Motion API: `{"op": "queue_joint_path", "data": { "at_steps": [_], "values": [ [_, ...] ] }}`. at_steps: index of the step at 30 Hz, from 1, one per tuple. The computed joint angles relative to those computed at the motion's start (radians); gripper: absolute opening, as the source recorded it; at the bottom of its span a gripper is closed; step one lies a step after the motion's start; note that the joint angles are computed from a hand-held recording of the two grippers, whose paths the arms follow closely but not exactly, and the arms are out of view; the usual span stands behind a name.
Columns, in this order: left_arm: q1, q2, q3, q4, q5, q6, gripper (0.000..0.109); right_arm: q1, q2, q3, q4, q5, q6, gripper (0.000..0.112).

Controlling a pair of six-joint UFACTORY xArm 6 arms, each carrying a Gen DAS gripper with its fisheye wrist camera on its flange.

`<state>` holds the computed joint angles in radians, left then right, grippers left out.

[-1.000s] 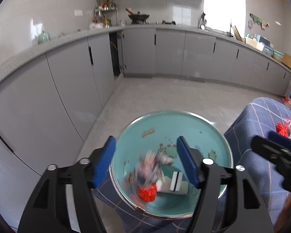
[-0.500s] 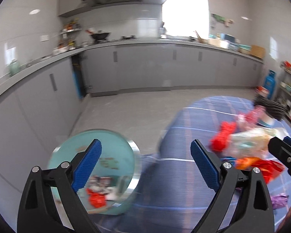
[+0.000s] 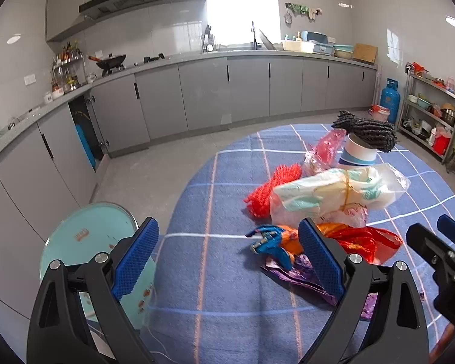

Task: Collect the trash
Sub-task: 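Move both open tools back toward the remaining trash on the table, then grasp the purple wrapper with the right tool while the left tool grasps the blue-orange wrapper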

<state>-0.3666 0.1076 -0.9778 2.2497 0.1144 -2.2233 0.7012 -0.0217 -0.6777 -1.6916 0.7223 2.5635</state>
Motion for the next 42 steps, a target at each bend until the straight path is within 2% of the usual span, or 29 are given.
{"op": "queue_joint_path", "data": {
  "at_steps": [5,10,17,20,25,30,31,34,36,37,41,42],
  "values": [
    [-0.012,0.015,0.013,-0.02,0.0,0.007,0.092,-0.008,0.006,0.017,0.02,-0.015,-0.003,0.08],
    [-0.035,0.017,0.026,0.098,0.0,-0.105,0.092,0.001,0.008,0.023,0.063,-0.009,-0.05,0.08],
    [-0.056,0.065,0.024,0.133,-0.014,-0.121,0.091,-0.013,0.021,0.032,0.056,-0.045,-0.041,0.078],
    [-0.057,0.081,0.021,0.136,-0.023,-0.117,0.091,-0.031,0.028,0.031,0.024,-0.09,-0.018,0.073],
    [-0.027,0.095,0.02,0.082,-0.024,-0.057,0.091,-0.053,0.056,-0.005,-0.005,-0.175,-0.041,0.073],
    [0.014,0.086,0.025,0.047,-0.032,-0.01,0.089,-0.102,0.126,-0.087,-0.081,-0.335,-0.064,0.071],
    [0.021,0.081,0.028,0.04,-0.03,-0.001,0.089,-0.121,0.15,-0.115,-0.093,-0.386,-0.081,0.071],
    [0.054,0.068,0.031,0.024,-0.036,0.008,0.089,-0.147,0.202,-0.177,-0.067,-0.458,-0.176,0.071],
    [0.069,0.059,0.036,0.013,-0.034,0.008,0.089,-0.157,0.232,-0.202,0.004,-0.489,-0.277,0.071],
    [0.077,0.055,0.036,0.016,-0.037,0.0,0.089,-0.156,0.244,-0.21,0.051,-0.494,-0.334,0.069],
    [0.076,0.051,0.024,0.087,-0.056,-0.08,0.089,-0.146,0.242,-0.2,0.077,-0.501,-0.374,0.039],
    [0.072,0.052,0.018,0.102,-0.059,-0.095,0.089,-0.149,0.237,-0.195,0.05,-0.526,-0.358,0.035]
  ]
}}
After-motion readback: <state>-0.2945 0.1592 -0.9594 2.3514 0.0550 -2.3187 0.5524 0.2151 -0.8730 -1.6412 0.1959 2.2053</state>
